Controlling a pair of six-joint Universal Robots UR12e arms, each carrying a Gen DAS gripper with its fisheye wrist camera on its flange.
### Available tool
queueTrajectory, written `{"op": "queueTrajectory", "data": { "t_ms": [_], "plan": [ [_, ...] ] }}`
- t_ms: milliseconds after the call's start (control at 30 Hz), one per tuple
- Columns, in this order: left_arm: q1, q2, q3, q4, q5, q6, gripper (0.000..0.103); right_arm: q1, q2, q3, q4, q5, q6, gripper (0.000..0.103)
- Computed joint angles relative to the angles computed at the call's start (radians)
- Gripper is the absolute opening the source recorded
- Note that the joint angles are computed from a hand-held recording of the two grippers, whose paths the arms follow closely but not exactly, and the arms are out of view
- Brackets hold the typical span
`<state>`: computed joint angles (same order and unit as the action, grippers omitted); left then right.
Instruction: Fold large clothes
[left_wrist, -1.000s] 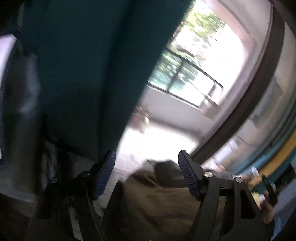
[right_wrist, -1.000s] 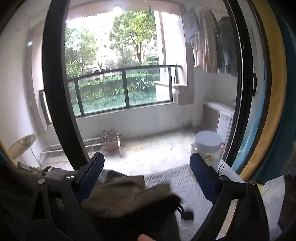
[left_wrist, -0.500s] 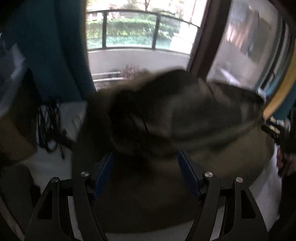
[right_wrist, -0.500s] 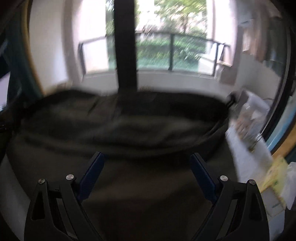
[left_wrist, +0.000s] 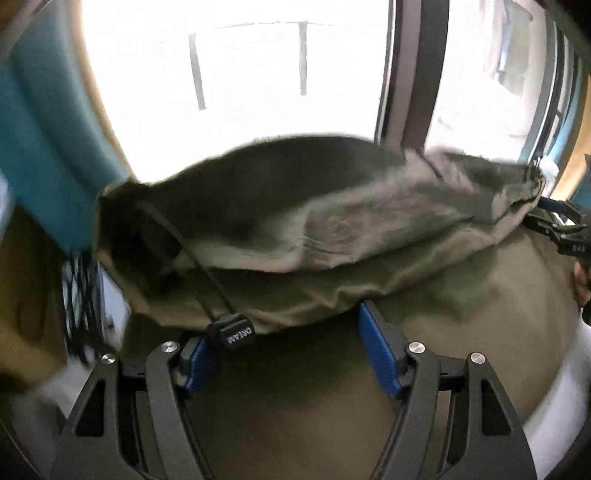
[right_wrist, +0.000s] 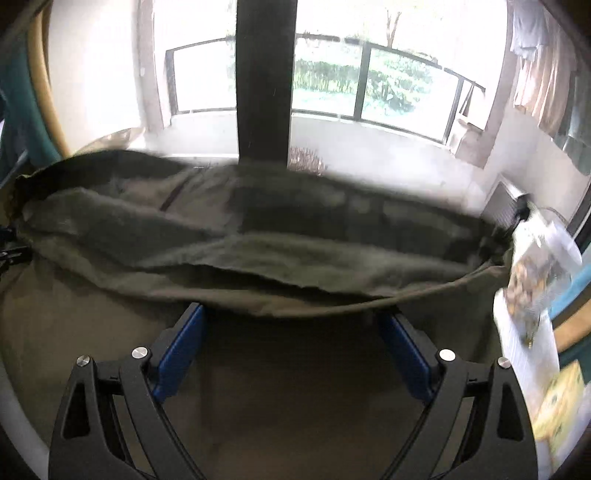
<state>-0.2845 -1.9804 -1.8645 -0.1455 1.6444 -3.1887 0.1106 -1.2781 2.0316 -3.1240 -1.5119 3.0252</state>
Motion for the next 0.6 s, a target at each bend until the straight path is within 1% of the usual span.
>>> {"op": "queueTrajectory", "data": {
  "t_ms": [67, 100, 133, 200, 233, 267, 300, 333, 367, 400, 467, 567, 600],
  "plan": [
    [0.003, -0.023, 0.029, 0.067, 0.042, 0.022, 0.074, -0.001, 0.012, -0.016, -0.035, -0.02, 0.015, 0.093],
    [0.008, -0.032, 0.046, 0.082, 0.056, 0.019, 0.074, -0.003, 0.017, -0.023, -0.057, -0.029, 0.031, 0.093],
    [0.013, -0.04, 0.06, 0.089, 0.063, 0.008, 0.074, -0.005, 0.019, -0.027, -0.073, -0.035, 0.046, 0.093],
    [0.021, -0.047, 0.082, 0.084, 0.089, -0.041, 0.074, -0.005, 0.017, -0.027, -0.107, -0.066, 0.084, 0.093],
    [0.029, -0.042, 0.078, 0.086, 0.086, -0.061, 0.074, -0.004, 0.013, -0.021, -0.128, -0.078, 0.093, 0.093],
    [0.04, -0.033, 0.066, 0.106, 0.072, -0.078, 0.074, -0.003, 0.009, -0.009, -0.164, -0.087, 0.095, 0.093],
    [0.047, -0.024, 0.053, 0.125, 0.066, -0.084, 0.074, -0.002, 0.006, 0.005, -0.195, -0.099, 0.089, 0.093],
    [0.052, -0.012, 0.036, 0.133, 0.074, -0.083, 0.074, 0.001, 0.006, 0.012, -0.21, -0.116, 0.079, 0.093],
    [0.05, -0.015, 0.039, 0.131, 0.083, -0.079, 0.074, 0.004, 0.005, 0.018, -0.214, -0.127, 0.063, 0.093],
    [0.051, -0.009, 0.028, 0.125, 0.089, -0.07, 0.074, 0.012, 0.004, 0.016, -0.199, -0.126, 0.051, 0.093],
    [0.055, 0.011, -0.001, 0.097, 0.101, -0.06, 0.074, 0.004, -0.007, 0.027, -0.157, -0.091, 0.03, 0.093],
    [0.06, 0.04, -0.042, 0.06, 0.094, -0.063, 0.074, -0.009, -0.02, 0.025, -0.048, -0.001, 0.009, 0.093],
    [0.063, 0.052, -0.057, 0.058, 0.09, -0.065, 0.074, -0.005, -0.017, 0.018, -0.021, 0.012, 0.002, 0.093]
  ]
}}
